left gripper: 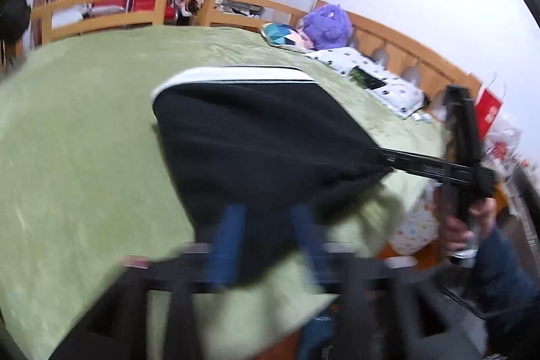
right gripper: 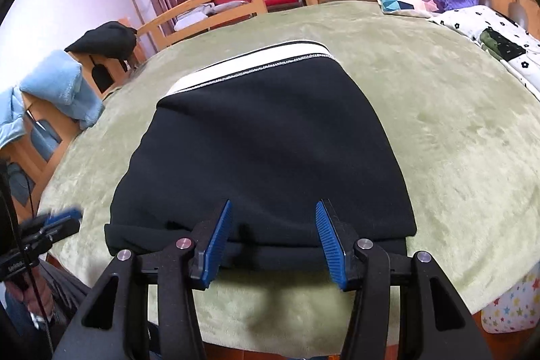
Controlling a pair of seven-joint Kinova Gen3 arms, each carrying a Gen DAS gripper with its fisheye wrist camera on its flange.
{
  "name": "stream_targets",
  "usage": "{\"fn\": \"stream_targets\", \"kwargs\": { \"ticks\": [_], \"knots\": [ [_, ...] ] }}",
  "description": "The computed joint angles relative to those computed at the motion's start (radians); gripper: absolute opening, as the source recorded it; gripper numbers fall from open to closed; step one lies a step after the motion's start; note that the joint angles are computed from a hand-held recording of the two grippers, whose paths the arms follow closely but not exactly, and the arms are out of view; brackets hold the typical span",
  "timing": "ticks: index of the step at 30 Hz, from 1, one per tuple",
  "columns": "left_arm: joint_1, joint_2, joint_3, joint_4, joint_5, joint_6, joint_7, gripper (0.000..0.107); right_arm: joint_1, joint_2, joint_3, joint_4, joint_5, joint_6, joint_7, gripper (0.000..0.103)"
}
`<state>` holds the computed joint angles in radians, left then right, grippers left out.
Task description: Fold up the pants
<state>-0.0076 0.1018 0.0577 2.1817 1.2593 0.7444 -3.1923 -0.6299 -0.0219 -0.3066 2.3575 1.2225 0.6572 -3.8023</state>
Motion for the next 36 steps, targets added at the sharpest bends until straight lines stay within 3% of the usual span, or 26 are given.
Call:
{"fn": "stream_targets", "kwargs": {
  "ticks": [2, 4, 6, 9, 11, 13, 17, 21, 24, 30, 33, 36],
  "knots": [
    [-0.024, 0.046, 0.042, -0.037, -0.03, 0.007, 0.018, 0.061, 0.006, 0.006, 0.007, -0.005, -0.009, -0.012, 0.017, 0.051],
    [-0.006, 0.087, 0.033, -0.064, -0.093, 0.018, 0.058, 0.06, 0.003, 0.007, 0.005, -0.006, -0.016, -0.01, 0.021, 0.051],
    [0.019, 0.094, 0.038, -0.041, -0.094, -0.028, 0.034, 0.059, 0.003, 0.007, 0.006, -0.005, -0.019, -0.006, 0.021, 0.051],
    [0.035, 0.074, 0.037, 0.012, -0.027, -0.101, -0.036, 0.045, 0.006, 0.006, 0.008, -0.004, -0.019, -0.01, 0.018, 0.051],
    [0.004, 0.072, 0.046, 0.005, -0.046, -0.069, -0.006, 0.029, 0.005, 0.008, 0.007, -0.006, -0.019, -0.005, 0.015, 0.051],
    [0.007, 0.075, 0.029, -0.013, -0.093, -0.029, 0.031, 0.02, 0.006, 0.011, 0.009, -0.007, -0.022, -0.006, 0.014, 0.051],
    [-0.011, 0.095, 0.03, 0.007, -0.116, -0.007, 0.033, 0.011, 0.021, 0.021, 0.026, -0.012, -0.039, -0.039, 0.027, 0.051],
    [0.022, 0.102, 0.031, 0.03, -0.143, -0.053, 0.04, 0.009, 0.028, 0.037, 0.035, -0.026, -0.071, -0.046, 0.078, 0.051],
    [-0.031, 0.065, 0.063, 0.054, -0.102, -0.038, -0.022, 0.009, 0.018, 0.033, 0.032, -0.023, -0.06, -0.039, 0.072, 0.051],
    [-0.005, 0.06, -0.038, -0.036, -0.16, 0.118, 0.125, 0.01, 0.013, 0.025, 0.022, -0.001, 0.039, -0.055, -0.022, 0.051],
    [-0.093, 0.072, 0.011, -0.068, -0.133, 0.231, 0.11, 0.011, 0.032, 0.066, 0.038, -0.035, -0.028, -0.086, 0.084, 0.051],
    [-0.094, 0.064, -0.006, -0.084, -0.096, 0.294, 0.124, 0.027, 0.024, 0.093, 0.055, -0.06, -0.107, -0.082, 0.191, 0.05]
  ]
}}
